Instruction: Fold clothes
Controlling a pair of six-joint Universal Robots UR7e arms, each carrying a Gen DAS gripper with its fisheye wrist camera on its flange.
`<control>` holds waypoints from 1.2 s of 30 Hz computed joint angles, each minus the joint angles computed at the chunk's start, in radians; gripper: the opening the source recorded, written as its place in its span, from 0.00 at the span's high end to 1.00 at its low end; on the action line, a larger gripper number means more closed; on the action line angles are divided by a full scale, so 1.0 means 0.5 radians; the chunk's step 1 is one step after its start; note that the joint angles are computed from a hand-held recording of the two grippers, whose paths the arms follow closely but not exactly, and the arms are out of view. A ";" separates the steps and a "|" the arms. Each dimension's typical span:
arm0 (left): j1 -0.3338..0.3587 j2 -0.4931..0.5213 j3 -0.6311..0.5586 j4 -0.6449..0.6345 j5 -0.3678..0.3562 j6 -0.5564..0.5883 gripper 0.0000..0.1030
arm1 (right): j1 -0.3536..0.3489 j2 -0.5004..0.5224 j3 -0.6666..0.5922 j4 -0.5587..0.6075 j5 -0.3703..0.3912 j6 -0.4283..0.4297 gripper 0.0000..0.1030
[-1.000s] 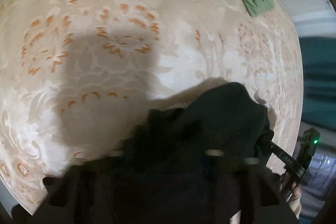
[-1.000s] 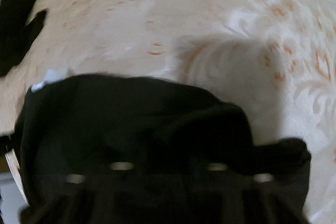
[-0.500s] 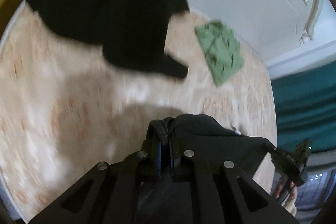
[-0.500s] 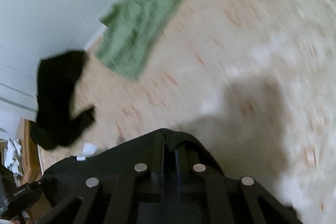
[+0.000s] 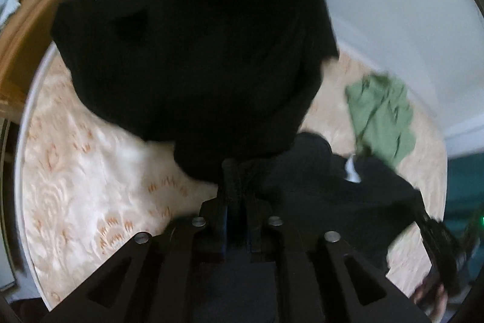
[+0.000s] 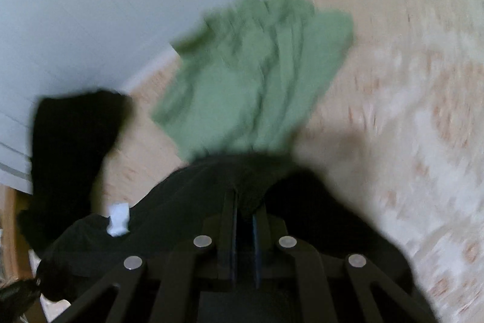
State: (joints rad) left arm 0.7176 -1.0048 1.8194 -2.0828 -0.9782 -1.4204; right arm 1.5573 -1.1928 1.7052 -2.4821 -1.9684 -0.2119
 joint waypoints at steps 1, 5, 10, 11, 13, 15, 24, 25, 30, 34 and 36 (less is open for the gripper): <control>0.030 -0.015 0.050 -0.112 -0.135 0.075 0.54 | -0.015 0.019 0.004 0.038 -0.060 0.047 0.80; 0.001 -0.304 0.414 -0.586 -0.356 0.341 0.49 | -0.075 -0.039 0.113 0.072 -0.175 0.003 0.43; -0.205 -0.750 0.741 -0.428 -0.273 0.317 0.27 | -0.246 -0.477 0.367 0.116 0.064 0.062 0.39; -0.235 -0.812 0.803 -0.400 -0.278 0.278 0.27 | -0.284 -0.578 0.409 0.177 0.123 0.089 0.39; -0.297 -0.918 0.952 -0.375 -0.324 0.116 0.27 | -0.344 -0.787 0.535 0.264 0.150 0.065 0.39; -0.403 -1.016 1.108 -0.373 -0.402 -0.082 0.27 | -0.412 -1.013 0.703 0.293 0.153 0.002 0.39; -0.706 -1.104 1.542 -0.570 -0.899 -0.501 0.27 | -1.242 -2.000 1.292 0.678 0.628 0.047 0.38; -0.720 -1.129 1.581 -0.630 -0.899 -0.530 0.27 | -1.363 -2.102 1.341 0.715 0.695 0.045 0.38; -0.739 -1.270 1.634 -0.598 -1.030 -0.588 0.27 | -1.813 -2.457 1.505 0.818 0.846 0.158 0.39; -0.819 -1.350 1.674 -0.531 -1.201 -0.793 0.27 | -1.962 -2.638 1.623 0.768 0.973 0.324 0.37; -0.886 -1.348 1.739 -0.654 -1.207 -0.987 0.27 | -1.923 -2.644 1.660 0.683 0.938 0.418 0.36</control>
State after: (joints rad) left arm 0.2744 -1.6788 2.6888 -2.4099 -1.5817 -1.9138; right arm 0.5959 -2.5150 2.5354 -2.1405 -1.4993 -0.0031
